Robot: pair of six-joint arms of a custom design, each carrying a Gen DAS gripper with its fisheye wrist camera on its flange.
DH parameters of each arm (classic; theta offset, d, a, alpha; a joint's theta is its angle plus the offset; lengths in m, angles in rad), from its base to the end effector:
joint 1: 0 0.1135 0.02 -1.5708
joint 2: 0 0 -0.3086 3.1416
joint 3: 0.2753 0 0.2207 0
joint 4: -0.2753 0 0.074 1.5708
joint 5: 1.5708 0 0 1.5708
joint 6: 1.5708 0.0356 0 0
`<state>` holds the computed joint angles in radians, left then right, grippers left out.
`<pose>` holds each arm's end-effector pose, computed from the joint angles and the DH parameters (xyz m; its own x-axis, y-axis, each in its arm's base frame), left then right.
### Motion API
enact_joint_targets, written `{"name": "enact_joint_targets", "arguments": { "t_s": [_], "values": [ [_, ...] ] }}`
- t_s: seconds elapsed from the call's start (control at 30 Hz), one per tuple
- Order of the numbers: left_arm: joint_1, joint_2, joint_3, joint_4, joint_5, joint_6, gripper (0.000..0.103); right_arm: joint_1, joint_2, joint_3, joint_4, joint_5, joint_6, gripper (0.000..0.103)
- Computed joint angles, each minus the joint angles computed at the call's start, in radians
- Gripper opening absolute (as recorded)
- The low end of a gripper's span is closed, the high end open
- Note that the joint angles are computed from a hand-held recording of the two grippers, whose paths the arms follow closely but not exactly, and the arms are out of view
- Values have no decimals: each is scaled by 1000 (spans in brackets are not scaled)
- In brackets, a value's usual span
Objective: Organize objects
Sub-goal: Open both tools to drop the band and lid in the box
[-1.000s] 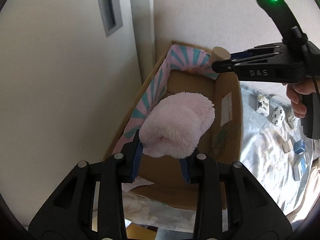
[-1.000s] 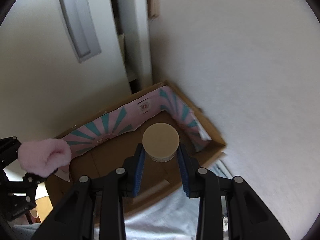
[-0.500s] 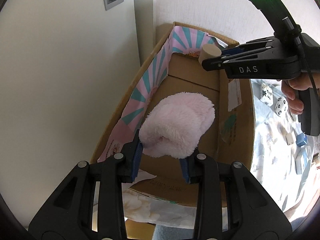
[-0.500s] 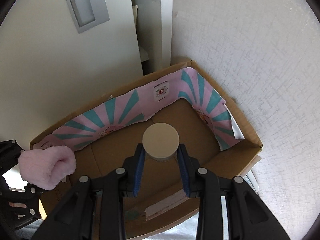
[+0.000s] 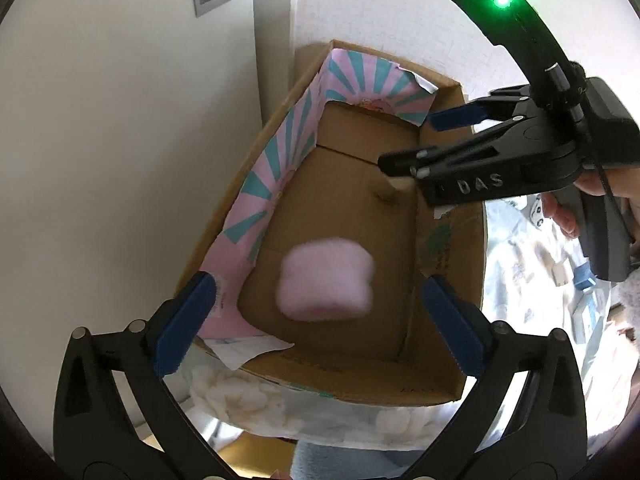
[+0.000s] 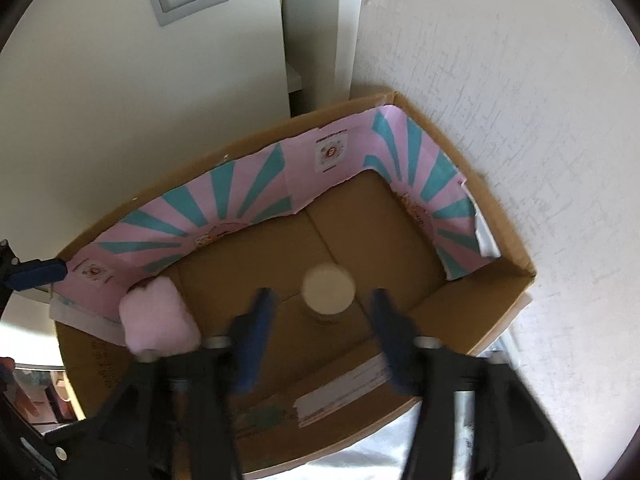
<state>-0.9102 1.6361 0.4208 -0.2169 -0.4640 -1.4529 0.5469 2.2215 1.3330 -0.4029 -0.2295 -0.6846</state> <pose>0.1260 -0.1362 0.1384 -0.7351 -0.5014 -0.4564 -0.5249 0.8469 -0.0851 0.3523 0.2240 0.1276 -0.2819 -0.8926 -0.3519 -0.9530 0.3030 -0.0050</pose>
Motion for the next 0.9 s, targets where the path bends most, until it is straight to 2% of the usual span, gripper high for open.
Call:
{"name": "enact_joint_targets", "arguments": {
  "t_s": [0.03,0.13,0.37,0.43,0.57,0.9],
  "values": [
    [1,-1,6,-10,-3,8,103,-2,-3,1,-7,-2,-1,82],
    [4,-3,21,-30,-11,26,103,-8,-25,-30,20,-18,-16,102],
    [-10,-20,29,-66,-26,21,103,8,-53,-66,27,0,-61,102],
    [-15,-30,26,-73,-30,16,103,14,-78,-113,50,3,-57,102],
    [-23,-44,25,-89,-38,6,103,11,-97,-114,42,1,-42,103],
    [-93,-115,110,-284,-89,-48,103,0,-162,-142,26,-7,1,103]
  ]
}}
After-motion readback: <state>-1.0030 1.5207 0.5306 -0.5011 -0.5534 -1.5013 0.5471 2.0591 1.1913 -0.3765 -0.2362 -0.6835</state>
